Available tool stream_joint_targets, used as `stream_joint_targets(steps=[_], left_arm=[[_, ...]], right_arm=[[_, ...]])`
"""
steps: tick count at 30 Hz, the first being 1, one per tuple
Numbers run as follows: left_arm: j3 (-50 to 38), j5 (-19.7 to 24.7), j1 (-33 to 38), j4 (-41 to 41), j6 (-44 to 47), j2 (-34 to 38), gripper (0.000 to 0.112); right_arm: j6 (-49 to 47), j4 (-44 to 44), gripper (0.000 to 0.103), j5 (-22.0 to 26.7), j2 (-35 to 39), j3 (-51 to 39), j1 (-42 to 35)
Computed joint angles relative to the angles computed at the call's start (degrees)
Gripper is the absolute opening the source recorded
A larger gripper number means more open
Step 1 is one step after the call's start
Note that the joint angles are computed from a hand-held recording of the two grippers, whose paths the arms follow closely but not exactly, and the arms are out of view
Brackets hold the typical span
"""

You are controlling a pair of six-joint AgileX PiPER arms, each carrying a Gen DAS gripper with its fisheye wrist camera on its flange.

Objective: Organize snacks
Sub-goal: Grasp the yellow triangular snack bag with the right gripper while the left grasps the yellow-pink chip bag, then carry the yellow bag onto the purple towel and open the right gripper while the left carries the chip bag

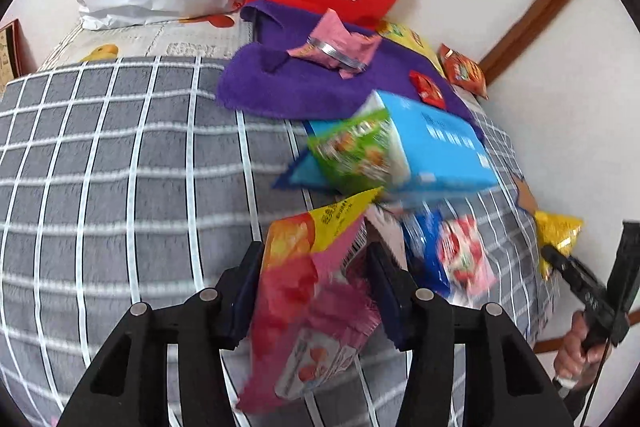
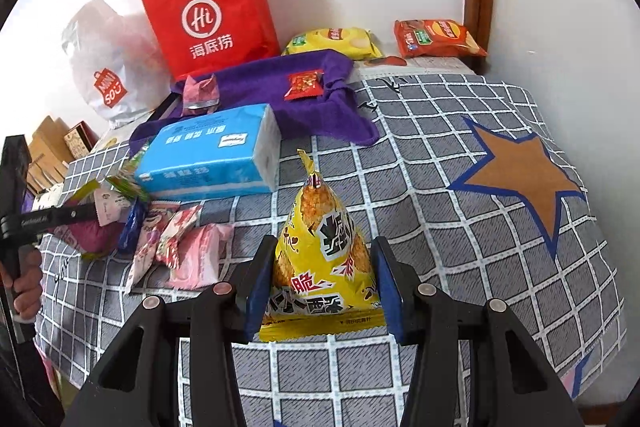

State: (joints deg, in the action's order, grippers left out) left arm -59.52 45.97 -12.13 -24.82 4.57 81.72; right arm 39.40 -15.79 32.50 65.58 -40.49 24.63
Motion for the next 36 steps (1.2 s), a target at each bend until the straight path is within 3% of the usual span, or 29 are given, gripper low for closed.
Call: stream_joint_targets(steps=[7, 12, 15, 22, 30, 36], left_arm=[[7.18, -3.83, -5.95, 5.26, -5.49, -6.38, 0.062], [9.24, -4.60, -6.64, 0.37, -4.57, -4.99, 0.063], [10.36, -7.50, -9.27, 4.45, -9.39, -6.83, 0.057], [10.91, -7.44, -13.64, 13.15, -17.66, -10.84, 0.051], [11.82, -6.09, -15.35, 17.60, -22.21, -14.48, 0.051], [11.06, -6.03, -15.64, 15.55, -21.11, -15.35, 0.051]], right_arm=[[5.43, -2.85, 0.047, 1.32, -3.31, 2.48, 4.32], [8.29, -3.81, 0.047, 2.40, -5.57, 4.05, 6.74], [14.02, -8.63, 0.047, 5.01, -7.06, 4.39, 10.48], [17.83, -11.34, 0.047, 7.35, -8.23, 5.20, 14.52], [20.36, -12.37, 0.047, 4.85, -8.96, 6.27, 14.02], [13.01, -7.96, 0.047, 2.62, -6.64, 3.93, 10.44]])
